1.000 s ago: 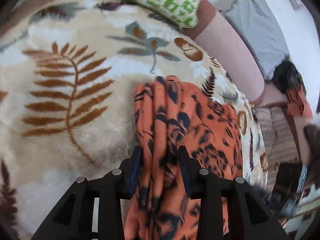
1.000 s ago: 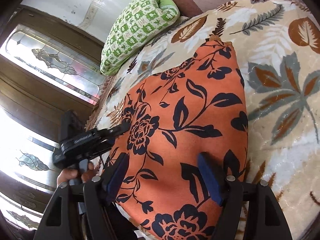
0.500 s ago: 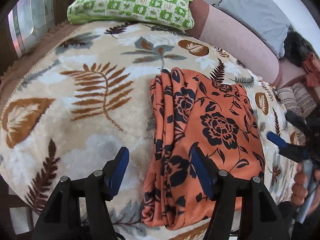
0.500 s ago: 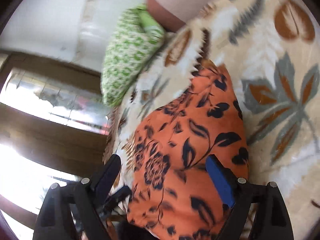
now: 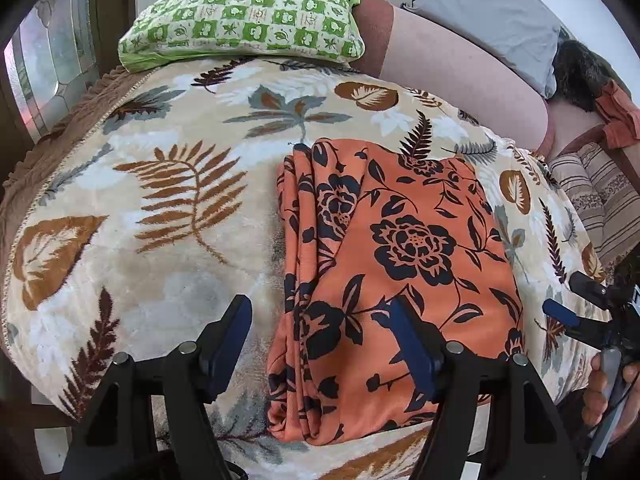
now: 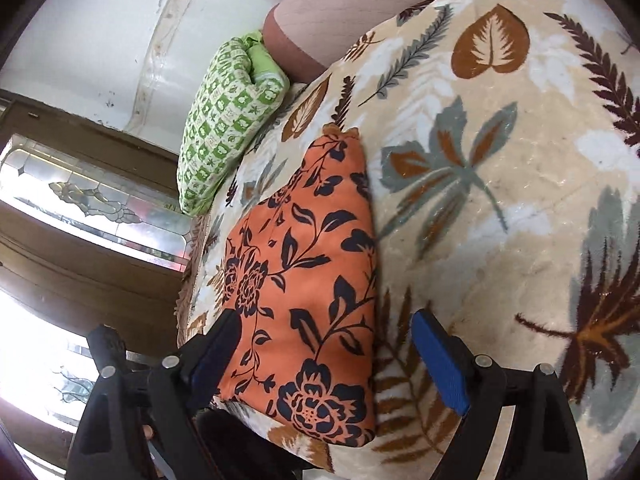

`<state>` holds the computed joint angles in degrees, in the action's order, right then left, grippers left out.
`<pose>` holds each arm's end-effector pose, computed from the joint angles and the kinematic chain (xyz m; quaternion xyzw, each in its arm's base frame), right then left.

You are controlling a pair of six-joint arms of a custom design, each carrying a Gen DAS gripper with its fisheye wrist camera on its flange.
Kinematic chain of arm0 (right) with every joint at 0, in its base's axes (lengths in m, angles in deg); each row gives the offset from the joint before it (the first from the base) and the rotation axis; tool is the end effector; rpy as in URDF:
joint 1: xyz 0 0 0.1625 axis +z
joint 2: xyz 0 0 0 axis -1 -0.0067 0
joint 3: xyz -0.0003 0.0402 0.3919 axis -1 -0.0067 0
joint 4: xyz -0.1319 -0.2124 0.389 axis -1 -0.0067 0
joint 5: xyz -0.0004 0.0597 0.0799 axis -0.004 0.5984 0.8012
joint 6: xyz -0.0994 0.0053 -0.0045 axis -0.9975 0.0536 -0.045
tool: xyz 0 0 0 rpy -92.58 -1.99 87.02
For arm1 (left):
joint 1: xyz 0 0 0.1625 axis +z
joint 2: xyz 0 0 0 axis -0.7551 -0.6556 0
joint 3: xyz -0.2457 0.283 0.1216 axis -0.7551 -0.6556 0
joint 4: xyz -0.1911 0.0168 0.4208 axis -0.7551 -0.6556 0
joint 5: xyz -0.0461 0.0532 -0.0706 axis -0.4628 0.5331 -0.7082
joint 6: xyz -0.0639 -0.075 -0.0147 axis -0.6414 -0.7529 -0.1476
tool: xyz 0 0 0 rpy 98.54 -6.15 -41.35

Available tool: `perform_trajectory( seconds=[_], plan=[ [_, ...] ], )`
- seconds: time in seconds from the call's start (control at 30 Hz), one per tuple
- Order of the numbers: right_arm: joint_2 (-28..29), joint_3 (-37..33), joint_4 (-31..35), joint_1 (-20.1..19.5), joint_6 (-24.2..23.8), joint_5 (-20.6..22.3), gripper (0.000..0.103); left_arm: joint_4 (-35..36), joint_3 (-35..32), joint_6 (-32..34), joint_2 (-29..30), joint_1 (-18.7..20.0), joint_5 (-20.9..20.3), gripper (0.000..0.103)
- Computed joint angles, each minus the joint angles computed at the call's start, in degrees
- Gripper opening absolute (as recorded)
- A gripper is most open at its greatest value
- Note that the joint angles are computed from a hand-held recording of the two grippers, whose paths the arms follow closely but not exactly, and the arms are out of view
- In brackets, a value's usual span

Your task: Fold small clothes

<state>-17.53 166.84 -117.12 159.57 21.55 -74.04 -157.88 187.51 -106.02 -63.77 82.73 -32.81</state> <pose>-0.0028 -0.4555 0.2665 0.0064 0.9782 -0.2041 0.0367 -0.2317 -0.3995 0.1160 0.0428 0.9190 -0.2670 0.2870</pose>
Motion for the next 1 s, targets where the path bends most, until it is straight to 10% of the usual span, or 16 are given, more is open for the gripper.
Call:
perform_trajectory(
  seconds=[0.4, 0.47, 0.53, 0.63, 1.0],
  plan=[
    [16.0, -8.8, 0.9, 2.7, 1.6, -2.5, 0.089, -17.0, -0.9, 10.0, 6.9, 9.6, -7.4, 0.084],
    [17.6, -9.0, -0.5, 4.6, -0.3, -5.2, 0.088, -19.7, -0.9, 13.2, 7.0, 10.5, -11.2, 0.043],
    [18.6, -9.8, 0.9, 7.0, -2.3, -7.7, 0.048, -18.7, -1.5, 12.9, 7.0, 10.4, -11.4, 0.034],
    [17.4, -9.4, -0.5, 9.2, -4.3, -9.4, 0.033, -18.0, -1.9, 13.3, 7.0, 8.7, -9.8, 0.029],
    [8.1, -13.8, -3.3, 12.1, -11.9, -5.2, 0.031, -36.2, -10.9, 29.3, 16.5, 0.9, -3.1, 0.029]
  ],
)
